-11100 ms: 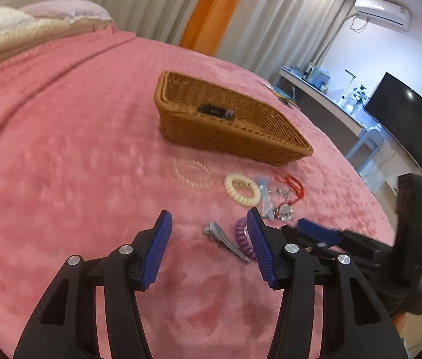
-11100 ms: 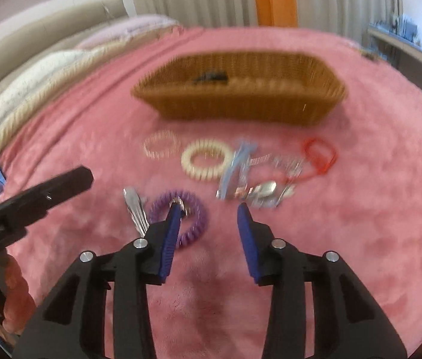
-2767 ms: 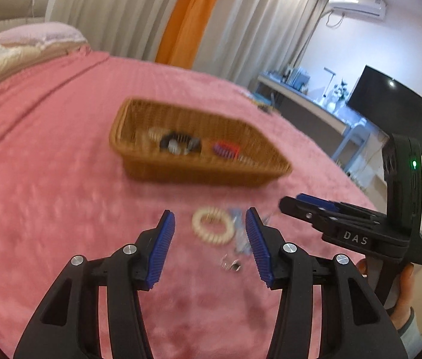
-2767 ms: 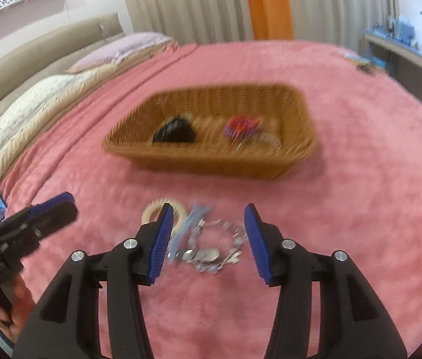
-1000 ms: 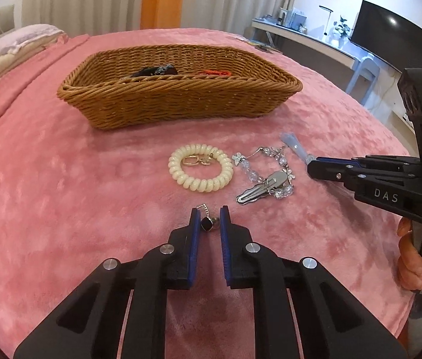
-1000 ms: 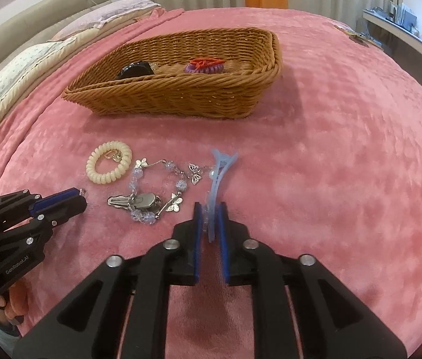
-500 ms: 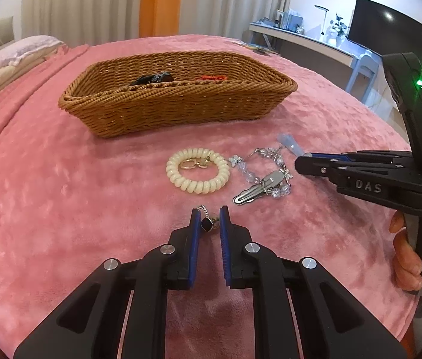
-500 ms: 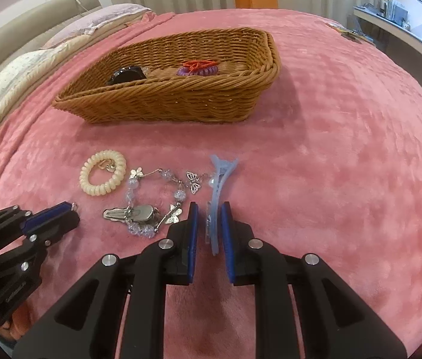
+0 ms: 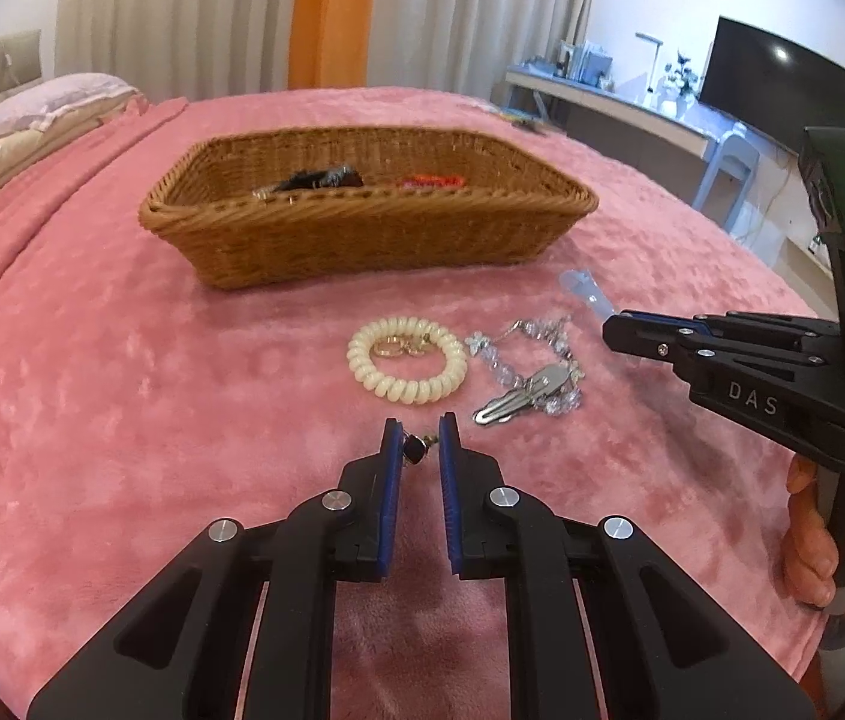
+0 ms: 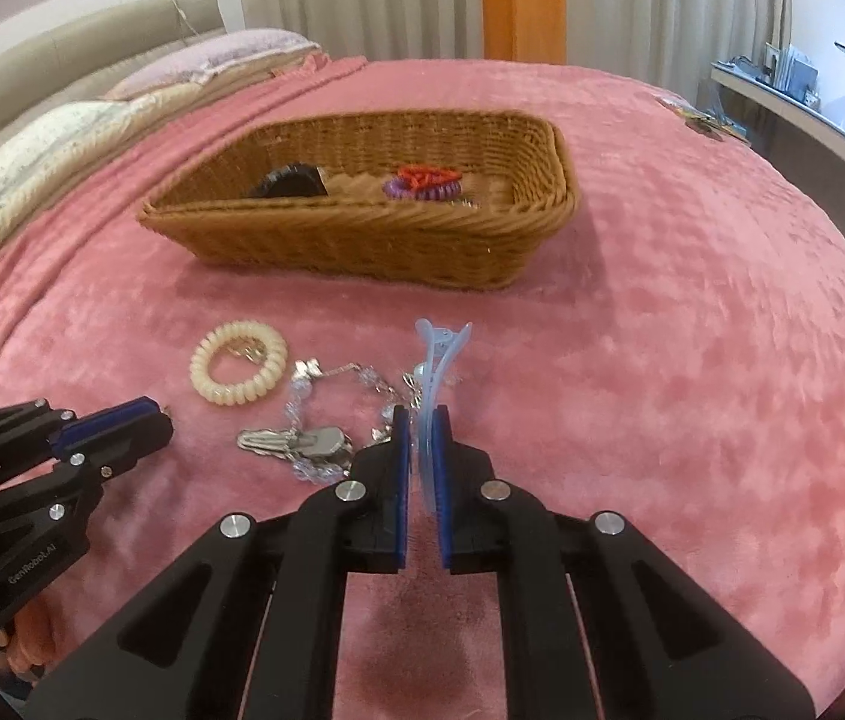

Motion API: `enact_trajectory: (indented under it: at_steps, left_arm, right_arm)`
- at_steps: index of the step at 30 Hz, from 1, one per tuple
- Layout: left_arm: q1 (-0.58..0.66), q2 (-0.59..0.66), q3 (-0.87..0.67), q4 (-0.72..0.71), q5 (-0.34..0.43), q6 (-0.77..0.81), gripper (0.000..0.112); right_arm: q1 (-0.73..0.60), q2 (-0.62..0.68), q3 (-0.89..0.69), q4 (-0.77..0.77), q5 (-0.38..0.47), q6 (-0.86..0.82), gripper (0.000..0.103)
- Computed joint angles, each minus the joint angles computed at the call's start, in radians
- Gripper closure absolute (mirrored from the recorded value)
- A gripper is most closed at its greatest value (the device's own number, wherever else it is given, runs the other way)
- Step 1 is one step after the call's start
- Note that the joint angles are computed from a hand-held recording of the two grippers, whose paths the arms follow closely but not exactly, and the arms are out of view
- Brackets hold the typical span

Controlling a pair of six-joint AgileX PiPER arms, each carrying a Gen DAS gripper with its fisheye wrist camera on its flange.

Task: Organize jewelry
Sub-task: 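Carry the earring and blue clip into the wicker basket and open both tools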

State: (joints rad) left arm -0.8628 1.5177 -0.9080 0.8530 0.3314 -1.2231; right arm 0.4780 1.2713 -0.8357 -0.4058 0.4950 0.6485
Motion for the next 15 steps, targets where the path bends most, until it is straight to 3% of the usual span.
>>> enact_trajectory:
  at_steps: [4,8,15]
  left_arm:
    - [-0.012,-0.044,0.046,0.196,-0.022,-0.191,0.102]
    - [-0.046,-0.079,0.084,0.445,0.004,-0.438,0.102]
    - [-0.068,-0.098,0.099,0.545,0.030,-0.535,0.102]
  right_arm:
    - [0.002,-0.032,0.015,-0.011,-0.025,0.016,0.097]
    - [0.007,-0.042,0.020,-0.025,-0.040,0.034,0.097]
    - [0.005,-0.068,0.023,-0.003,-0.046,0.013,0.097]
